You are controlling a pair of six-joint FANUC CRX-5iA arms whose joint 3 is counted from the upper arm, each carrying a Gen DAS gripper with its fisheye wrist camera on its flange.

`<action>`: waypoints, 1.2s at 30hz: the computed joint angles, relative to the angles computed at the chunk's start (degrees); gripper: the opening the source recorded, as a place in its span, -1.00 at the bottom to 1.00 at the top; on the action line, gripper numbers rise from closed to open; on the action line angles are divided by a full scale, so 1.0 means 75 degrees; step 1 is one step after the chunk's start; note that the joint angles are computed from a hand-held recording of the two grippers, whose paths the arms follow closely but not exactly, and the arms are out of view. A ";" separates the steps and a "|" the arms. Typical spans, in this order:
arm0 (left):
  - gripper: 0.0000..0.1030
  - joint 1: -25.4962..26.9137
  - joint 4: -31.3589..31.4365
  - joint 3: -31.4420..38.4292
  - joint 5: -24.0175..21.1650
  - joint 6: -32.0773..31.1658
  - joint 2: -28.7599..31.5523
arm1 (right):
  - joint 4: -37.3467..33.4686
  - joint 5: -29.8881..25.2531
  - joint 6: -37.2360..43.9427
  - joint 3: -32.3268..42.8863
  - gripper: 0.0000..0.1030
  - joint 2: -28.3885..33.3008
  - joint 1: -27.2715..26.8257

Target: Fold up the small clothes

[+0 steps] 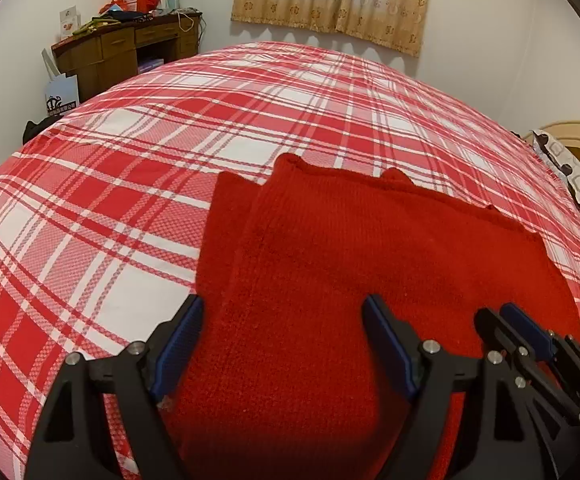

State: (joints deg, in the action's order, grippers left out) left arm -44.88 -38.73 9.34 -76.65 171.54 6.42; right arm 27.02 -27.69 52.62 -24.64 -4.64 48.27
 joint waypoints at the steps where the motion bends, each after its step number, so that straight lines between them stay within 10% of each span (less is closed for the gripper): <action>1: 0.50 0.0003 -0.0002 -0.0005 0.0033 -0.0034 -0.0006 | 0.0005 0.0000 -0.0005 -0.0001 -0.46 0.0001 0.0002; 10: -0.41 -0.0075 -0.0034 0.0214 0.0086 -0.0273 0.0064 | -0.1071 -0.0069 0.0772 0.0261 -0.46 -0.0106 -0.0152; 19: -0.50 -0.0087 -0.0105 -0.0068 0.0715 0.0335 -0.0325 | -0.2695 -0.0257 0.1922 0.0663 -0.47 -0.0527 -0.0773; 25: -0.51 -0.0530 -0.0503 0.1164 0.0028 -0.0524 0.0387 | -0.4434 -0.0844 0.3313 0.1329 -0.47 -0.0455 -0.1565; 36: -0.52 -0.0506 0.0129 0.2358 0.0529 -0.2126 0.1566 | -0.6166 -0.1718 0.4763 0.1957 -0.46 -0.0180 -0.2882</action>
State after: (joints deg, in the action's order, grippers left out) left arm -48.67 -37.76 27.02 -72.68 155.59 18.16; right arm -19.23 -40.57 88.34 -9.97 -5.99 26.66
